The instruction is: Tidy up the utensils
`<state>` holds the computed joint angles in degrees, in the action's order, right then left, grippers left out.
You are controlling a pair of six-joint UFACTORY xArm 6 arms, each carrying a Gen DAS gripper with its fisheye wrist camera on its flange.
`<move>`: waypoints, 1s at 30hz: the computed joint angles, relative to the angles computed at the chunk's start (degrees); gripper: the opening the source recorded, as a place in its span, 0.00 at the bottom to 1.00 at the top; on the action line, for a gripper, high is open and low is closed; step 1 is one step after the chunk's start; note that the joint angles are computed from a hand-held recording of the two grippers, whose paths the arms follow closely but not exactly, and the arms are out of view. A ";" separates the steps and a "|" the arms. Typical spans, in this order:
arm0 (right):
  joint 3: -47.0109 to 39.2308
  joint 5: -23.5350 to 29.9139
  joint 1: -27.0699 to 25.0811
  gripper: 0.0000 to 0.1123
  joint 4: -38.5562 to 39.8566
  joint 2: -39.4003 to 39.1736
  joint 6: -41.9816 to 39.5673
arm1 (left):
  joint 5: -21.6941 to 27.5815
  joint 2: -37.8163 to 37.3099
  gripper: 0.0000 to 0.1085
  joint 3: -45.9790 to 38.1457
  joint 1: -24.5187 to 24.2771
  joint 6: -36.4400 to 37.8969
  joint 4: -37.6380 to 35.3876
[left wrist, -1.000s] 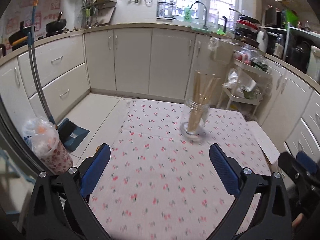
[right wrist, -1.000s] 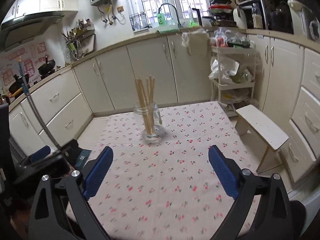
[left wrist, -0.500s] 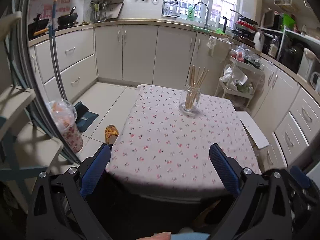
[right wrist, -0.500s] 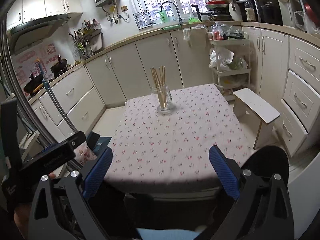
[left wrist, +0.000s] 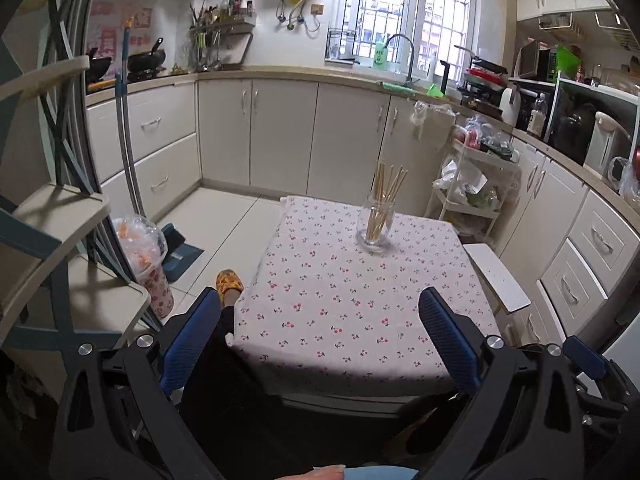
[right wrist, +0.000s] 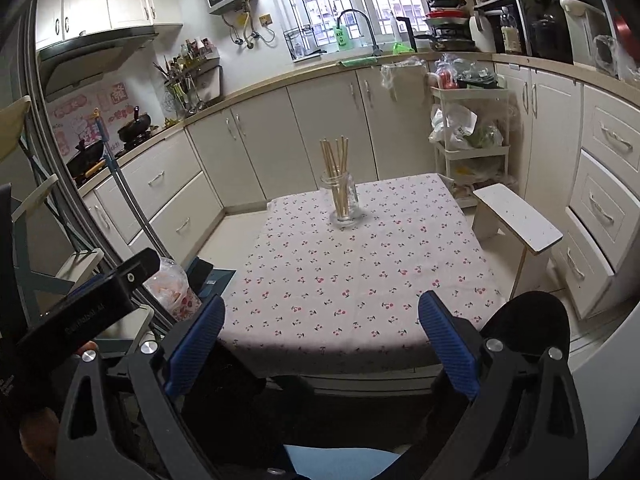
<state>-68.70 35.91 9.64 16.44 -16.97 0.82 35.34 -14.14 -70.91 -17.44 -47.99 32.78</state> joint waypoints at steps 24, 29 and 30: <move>1.95 -1.09 0.83 0.85 -0.69 -2.83 -0.34 | 0.86 -1.43 0.88 0.35 -1.41 -0.12 2.00; 2.66 -2.04 0.92 0.85 -1.09 -3.77 -0.42 | 0.37 -2.16 0.88 0.68 -1.27 -0.43 2.41; 2.83 -2.35 0.90 0.85 -1.14 -4.00 -0.57 | 0.11 -2.42 0.88 0.86 -1.24 -0.68 2.72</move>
<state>-65.87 33.55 10.55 15.30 -20.97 0.25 35.45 -16.56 -70.05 -18.68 -48.67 35.50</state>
